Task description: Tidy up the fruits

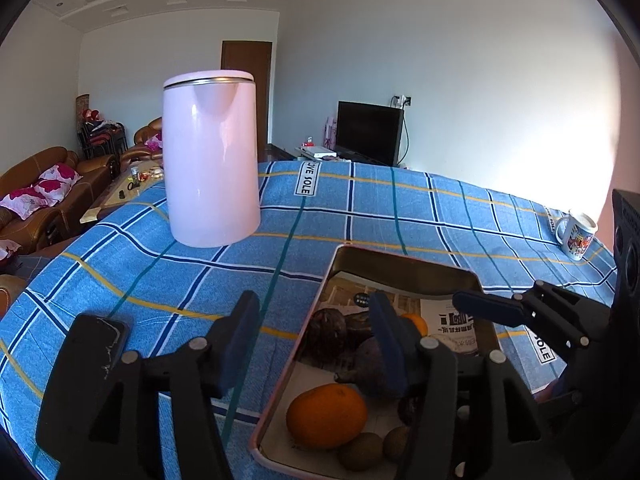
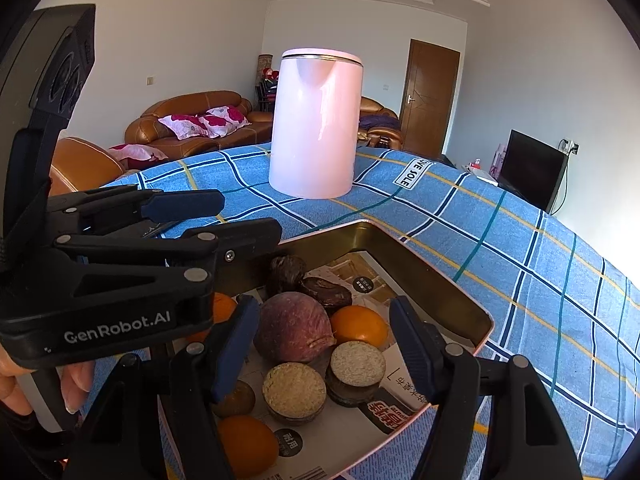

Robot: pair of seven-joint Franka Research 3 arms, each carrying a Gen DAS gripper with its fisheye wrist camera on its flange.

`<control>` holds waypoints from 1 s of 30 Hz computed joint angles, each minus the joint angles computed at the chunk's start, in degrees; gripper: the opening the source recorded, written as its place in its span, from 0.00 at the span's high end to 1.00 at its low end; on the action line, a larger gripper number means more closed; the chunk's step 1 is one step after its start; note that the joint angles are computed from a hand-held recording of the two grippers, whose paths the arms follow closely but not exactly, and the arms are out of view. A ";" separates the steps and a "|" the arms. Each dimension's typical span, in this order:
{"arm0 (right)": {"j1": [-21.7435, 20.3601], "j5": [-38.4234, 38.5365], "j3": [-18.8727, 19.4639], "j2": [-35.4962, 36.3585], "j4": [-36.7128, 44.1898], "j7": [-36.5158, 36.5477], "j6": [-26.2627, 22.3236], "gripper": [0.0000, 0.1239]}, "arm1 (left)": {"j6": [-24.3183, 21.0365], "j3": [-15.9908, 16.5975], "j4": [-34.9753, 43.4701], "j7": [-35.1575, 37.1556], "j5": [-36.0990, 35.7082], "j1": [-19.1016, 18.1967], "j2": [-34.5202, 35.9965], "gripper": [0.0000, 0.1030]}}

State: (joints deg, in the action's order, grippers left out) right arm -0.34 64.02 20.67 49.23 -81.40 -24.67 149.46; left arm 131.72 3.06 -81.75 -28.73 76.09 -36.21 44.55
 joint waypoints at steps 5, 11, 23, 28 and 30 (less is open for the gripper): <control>-1.33 1.60 0.22 -0.95 -1.24 -0.58 0.29 0.44 | -1.85 0.33 -1.67 -3.11 1.66 -1.15 -1.38 0.27; -3.95 5.53 0.18 -2.57 -2.76 -1.94 -0.27 0.43 | -3.66 -0.44 -2.20 -4.49 3.93 -1.58 -2.18 0.24; -6.33 14.76 -2.29 -5.49 -5.33 -5.48 -4.50 0.39 | -7.17 -0.95 0.50 -3.29 4.66 -3.20 -0.95 0.05; -6.75 17.44 -3.67 -6.69 -6.50 -6.47 -6.24 0.38 | -7.74 -1.01 1.59 -2.10 4.25 -3.64 -0.40 0.04; -6.80 18.14 -4.24 -6.97 -6.77 -6.61 -6.88 0.38 | -7.82 -0.89 1.96 -2.00 4.27 -3.90 -0.14 0.02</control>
State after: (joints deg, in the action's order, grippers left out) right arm -7.14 82.16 16.44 42.26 -88.17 -31.28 142.58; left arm 123.90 2.17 -79.79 -30.73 80.36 -40.11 44.41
